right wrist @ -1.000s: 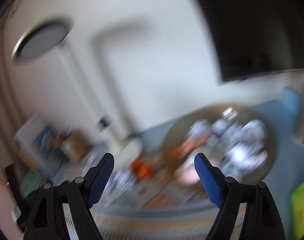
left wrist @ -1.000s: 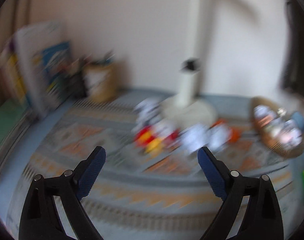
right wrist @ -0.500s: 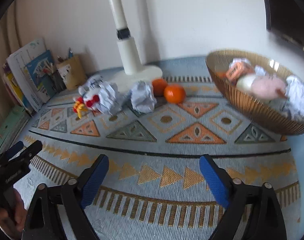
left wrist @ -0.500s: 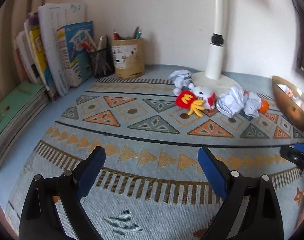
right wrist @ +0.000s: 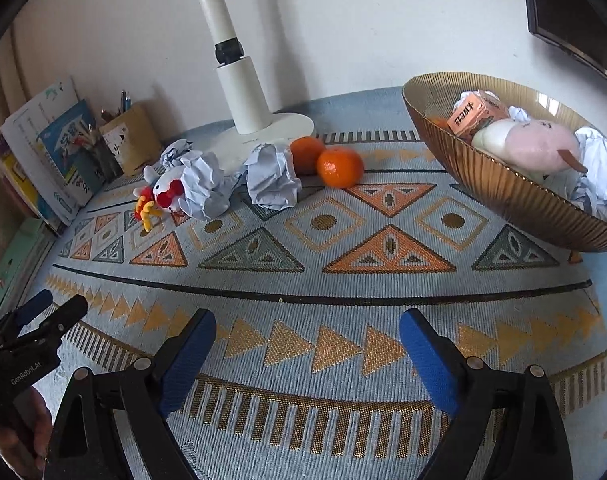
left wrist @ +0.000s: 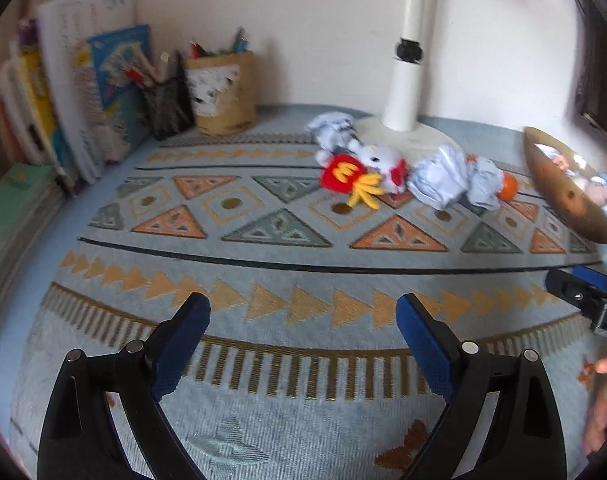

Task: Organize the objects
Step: 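Withdraw both grippers from the bowl back over the rug, then grasp a paper ball by the lamp base with the left gripper while the right grasps another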

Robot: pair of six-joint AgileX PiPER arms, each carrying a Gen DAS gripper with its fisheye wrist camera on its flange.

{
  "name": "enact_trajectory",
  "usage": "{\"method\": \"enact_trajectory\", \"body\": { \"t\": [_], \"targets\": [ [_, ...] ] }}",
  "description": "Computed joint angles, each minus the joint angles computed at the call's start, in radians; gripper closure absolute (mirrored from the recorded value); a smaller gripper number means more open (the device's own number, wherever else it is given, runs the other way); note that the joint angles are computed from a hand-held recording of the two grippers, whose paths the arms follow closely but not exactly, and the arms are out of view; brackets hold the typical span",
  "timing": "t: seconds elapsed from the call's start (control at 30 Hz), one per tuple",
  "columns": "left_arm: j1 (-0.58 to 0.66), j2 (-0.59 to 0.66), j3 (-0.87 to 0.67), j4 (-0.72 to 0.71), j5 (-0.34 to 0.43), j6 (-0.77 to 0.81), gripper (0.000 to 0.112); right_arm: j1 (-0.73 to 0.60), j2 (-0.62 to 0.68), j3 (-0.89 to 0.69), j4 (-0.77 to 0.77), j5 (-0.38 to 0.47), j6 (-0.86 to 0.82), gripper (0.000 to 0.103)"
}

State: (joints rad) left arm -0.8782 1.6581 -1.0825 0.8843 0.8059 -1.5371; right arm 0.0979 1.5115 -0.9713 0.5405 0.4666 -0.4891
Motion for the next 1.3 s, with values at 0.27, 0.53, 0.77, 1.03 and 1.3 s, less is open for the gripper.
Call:
{"method": "enact_trajectory", "body": {
  "t": [0.27, 0.53, 0.77, 1.03, 1.3],
  "targets": [
    [0.385, 0.059, -0.281, -0.599, -0.257, 0.8, 0.018, -0.043, 0.23, -0.336, 0.244, 0.446, -0.067, 0.011],
    [0.563, 0.494, -0.789, -1.034, -0.104, 1.303, 0.018, 0.1, 0.469, -0.654, 0.117, 0.332, 0.257, 0.011],
    [0.54, 0.619, -0.951, -1.005, -0.073, 1.288, 0.056, 0.097, 0.543, -0.697, 0.227, 0.273, 0.174, 0.033],
    [0.515, 0.405, -0.642, -0.907, -0.266, 1.137, 0.068, 0.057, 0.502, -0.597, 0.407, 0.263, 0.01, 0.058],
    [0.303, -0.084, -0.06, -0.419, -0.38, 0.541, 0.068, -0.009, 0.165, -0.254, 0.498, 0.449, -0.302, 0.058]
  ]
}}
